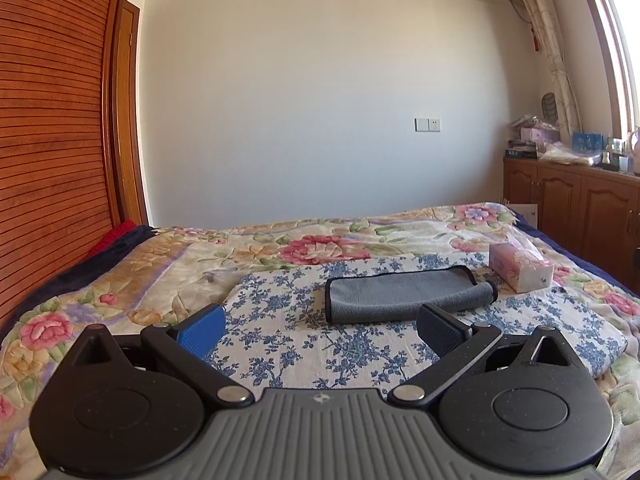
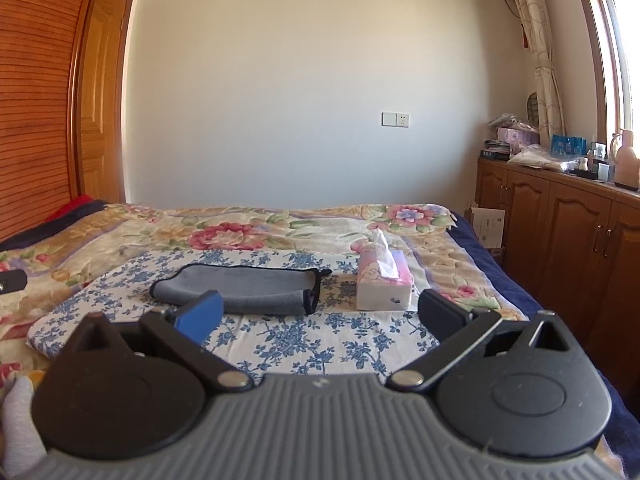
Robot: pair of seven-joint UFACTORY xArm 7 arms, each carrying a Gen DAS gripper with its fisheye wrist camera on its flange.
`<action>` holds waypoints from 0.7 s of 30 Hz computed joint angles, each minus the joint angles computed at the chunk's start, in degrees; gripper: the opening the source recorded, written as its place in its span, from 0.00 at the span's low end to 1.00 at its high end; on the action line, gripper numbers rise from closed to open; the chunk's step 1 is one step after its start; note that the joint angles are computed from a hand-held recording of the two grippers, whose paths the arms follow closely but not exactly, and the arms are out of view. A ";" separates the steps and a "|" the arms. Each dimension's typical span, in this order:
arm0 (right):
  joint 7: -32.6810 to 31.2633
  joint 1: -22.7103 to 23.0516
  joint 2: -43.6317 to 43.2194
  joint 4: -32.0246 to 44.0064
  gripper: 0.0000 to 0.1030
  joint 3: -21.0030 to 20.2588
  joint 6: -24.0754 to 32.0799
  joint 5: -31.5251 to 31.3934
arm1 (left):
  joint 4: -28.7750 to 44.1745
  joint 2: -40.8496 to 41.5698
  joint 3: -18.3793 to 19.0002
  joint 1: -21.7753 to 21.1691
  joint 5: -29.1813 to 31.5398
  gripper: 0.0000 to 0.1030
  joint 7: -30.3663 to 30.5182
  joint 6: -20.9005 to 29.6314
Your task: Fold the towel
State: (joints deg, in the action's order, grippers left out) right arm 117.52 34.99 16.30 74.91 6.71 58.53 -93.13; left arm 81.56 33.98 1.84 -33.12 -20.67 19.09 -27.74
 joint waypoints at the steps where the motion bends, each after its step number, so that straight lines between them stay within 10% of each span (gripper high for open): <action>1: 0.20 -0.03 -0.11 -0.12 1.00 -0.05 0.01 -0.11 | -0.06 0.07 -0.14 0.12 0.16 1.00 -0.09 -0.40; 21: 1.18 -0.11 -0.25 -0.45 1.00 0.13 0.62 -0.41 | -0.21 0.61 -1.46 1.05 0.38 1.00 0.38 -2.81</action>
State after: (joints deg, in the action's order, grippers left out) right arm 118.70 34.88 16.05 74.46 6.84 59.14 -93.54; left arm 81.36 34.59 0.38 -32.07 -20.29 19.47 -30.54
